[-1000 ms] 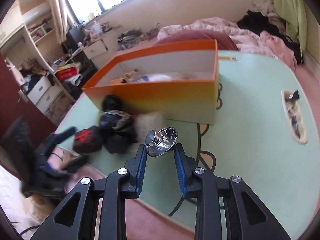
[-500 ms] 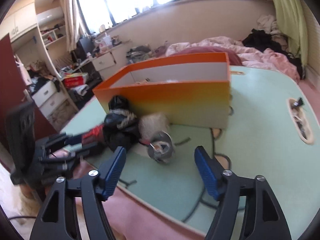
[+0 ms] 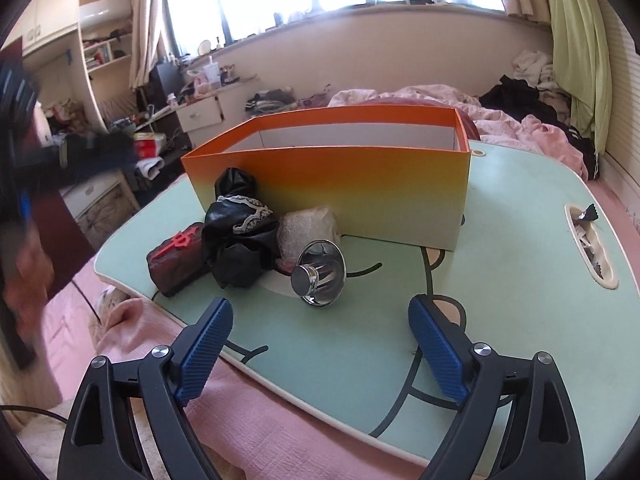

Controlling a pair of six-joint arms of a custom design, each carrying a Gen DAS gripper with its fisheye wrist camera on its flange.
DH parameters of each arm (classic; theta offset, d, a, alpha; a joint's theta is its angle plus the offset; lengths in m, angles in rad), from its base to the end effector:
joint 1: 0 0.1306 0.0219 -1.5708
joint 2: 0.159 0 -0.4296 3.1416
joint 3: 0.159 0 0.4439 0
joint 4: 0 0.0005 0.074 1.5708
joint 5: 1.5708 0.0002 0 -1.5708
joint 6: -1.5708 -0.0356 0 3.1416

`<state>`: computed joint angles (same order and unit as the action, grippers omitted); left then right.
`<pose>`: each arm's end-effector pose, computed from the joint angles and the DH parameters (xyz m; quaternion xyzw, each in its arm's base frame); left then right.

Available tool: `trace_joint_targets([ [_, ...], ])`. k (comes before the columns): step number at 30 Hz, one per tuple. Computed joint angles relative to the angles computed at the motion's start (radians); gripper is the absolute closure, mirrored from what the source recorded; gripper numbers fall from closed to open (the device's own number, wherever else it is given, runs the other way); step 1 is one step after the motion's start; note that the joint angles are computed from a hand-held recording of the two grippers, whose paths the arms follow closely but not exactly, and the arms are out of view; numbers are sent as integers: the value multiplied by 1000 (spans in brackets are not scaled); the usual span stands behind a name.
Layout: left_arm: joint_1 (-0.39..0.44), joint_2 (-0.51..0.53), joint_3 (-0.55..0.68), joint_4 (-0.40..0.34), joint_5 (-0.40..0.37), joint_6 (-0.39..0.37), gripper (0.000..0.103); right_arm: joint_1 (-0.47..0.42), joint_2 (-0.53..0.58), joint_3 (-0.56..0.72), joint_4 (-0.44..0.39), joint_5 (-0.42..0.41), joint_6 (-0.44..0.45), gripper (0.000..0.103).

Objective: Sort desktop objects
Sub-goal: 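Grasp the white fluffy pompom in the box with the left gripper and lift it out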

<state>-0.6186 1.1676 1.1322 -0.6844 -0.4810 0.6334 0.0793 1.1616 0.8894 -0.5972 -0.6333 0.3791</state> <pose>0.3685 -0.2427 0.4620 -0.1049 0.8839 -0.0591 0.4520 0.4063 0.0529 0.3489 -0.3069 0.8448 0.2404 0.3665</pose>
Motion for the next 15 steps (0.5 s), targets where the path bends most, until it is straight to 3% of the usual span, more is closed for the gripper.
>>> trace_joint_targets([
  [1, 49, 53, 69, -38, 105, -11, 28, 1, 0, 0, 0, -1, -1, 13],
  [5, 163, 229, 266, -200, 355, 23, 28, 2, 2, 0, 6, -3, -4, 13],
  [7, 184, 299, 334, -264, 420, 40, 28, 1, 2, -1, 8, -5, -5, 13],
  [11, 189, 431, 447, -423, 412, 30, 28, -2, 4, -1, 9, -14, -6, 13],
  [13, 194, 465, 463, -454, 416, 25, 31, -3, 5, 0, 9, -17, -7, 13],
  [14, 190, 467, 456, -433, 380, 15, 40, -1, 6, 0, 11, -14, -8, 13],
  [15, 192, 477, 467, -447, 371, 4, 62, -2, 8, 2, 10, -13, -5, 13],
])
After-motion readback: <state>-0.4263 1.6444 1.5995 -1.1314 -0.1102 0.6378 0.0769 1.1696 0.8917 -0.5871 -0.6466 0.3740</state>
